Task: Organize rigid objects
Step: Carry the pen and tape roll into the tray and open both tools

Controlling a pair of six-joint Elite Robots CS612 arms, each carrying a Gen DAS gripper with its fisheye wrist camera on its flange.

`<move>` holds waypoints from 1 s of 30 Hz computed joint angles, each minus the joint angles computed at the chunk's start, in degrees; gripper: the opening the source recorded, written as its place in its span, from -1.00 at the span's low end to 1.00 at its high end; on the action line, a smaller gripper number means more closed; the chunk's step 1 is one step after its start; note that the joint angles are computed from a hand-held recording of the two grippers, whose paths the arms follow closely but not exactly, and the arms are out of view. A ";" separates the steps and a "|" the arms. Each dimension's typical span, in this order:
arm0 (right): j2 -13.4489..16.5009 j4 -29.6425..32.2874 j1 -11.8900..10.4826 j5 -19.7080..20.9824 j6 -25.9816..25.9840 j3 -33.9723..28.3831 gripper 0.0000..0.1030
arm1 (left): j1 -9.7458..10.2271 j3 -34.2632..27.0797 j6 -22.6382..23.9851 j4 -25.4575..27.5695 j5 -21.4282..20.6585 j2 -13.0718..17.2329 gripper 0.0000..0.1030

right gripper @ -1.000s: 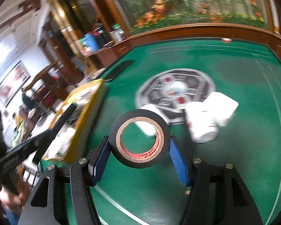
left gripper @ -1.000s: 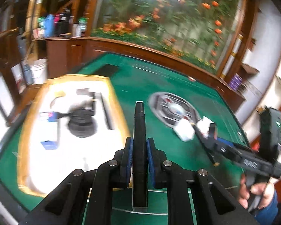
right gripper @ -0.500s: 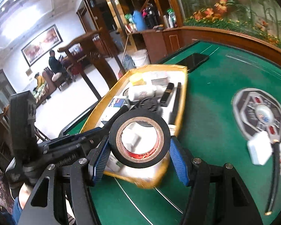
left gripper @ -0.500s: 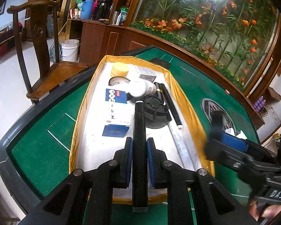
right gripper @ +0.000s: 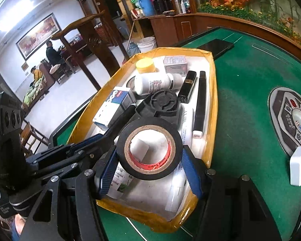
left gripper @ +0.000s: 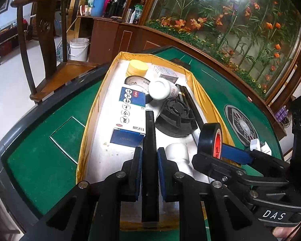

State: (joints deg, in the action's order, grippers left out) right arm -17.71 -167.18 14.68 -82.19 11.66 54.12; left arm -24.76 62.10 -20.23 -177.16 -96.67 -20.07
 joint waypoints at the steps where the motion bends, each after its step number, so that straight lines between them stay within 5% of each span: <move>1: -0.01 -0.05 0.02 -0.05 -0.23 0.03 0.21 | -0.02 0.09 0.13 -0.08 0.07 -0.05 -0.71; 30: -3.09 -9.00 -1.16 1.82 4.55 6.47 0.30 | -0.77 3.61 1.11 -2.65 -0.36 -2.51 -0.46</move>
